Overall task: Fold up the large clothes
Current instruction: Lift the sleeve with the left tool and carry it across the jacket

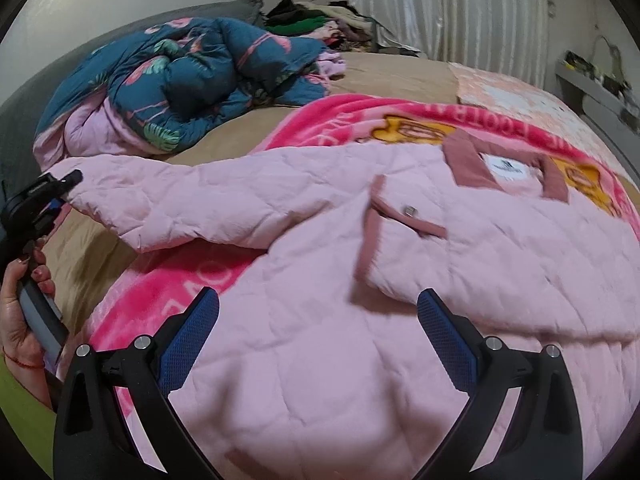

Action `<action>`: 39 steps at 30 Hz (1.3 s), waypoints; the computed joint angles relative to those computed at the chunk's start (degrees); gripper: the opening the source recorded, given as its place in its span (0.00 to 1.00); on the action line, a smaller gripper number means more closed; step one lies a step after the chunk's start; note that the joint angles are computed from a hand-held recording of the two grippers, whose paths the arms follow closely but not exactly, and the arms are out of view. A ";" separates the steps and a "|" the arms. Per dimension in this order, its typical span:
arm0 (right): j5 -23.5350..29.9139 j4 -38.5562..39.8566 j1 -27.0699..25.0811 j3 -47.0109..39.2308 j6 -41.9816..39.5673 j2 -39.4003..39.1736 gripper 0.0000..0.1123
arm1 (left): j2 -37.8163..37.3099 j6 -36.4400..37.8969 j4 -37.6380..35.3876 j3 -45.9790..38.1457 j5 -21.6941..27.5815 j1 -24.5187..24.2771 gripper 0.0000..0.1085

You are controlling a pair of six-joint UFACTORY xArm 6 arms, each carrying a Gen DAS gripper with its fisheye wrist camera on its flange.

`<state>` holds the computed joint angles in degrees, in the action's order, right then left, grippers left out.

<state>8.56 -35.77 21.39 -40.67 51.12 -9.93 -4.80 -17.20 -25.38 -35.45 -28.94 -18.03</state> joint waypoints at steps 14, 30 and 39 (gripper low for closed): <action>4.20 -10.33 -2.29 9.61 8.05 -15.87 0.88 | -7.30 19.21 -16.94 -2.27 3.92 -10.39 0.11; 5.20 5.66 -7.59 22.38 -2.72 -35.58 0.88 | -4.46 65.17 -57.04 -20.65 3.20 -23.32 0.11; 6.96 12.58 -11.23 26.53 -9.70 -45.11 0.88 | -1.48 77.32 -65.40 -28.89 1.25 -27.79 0.11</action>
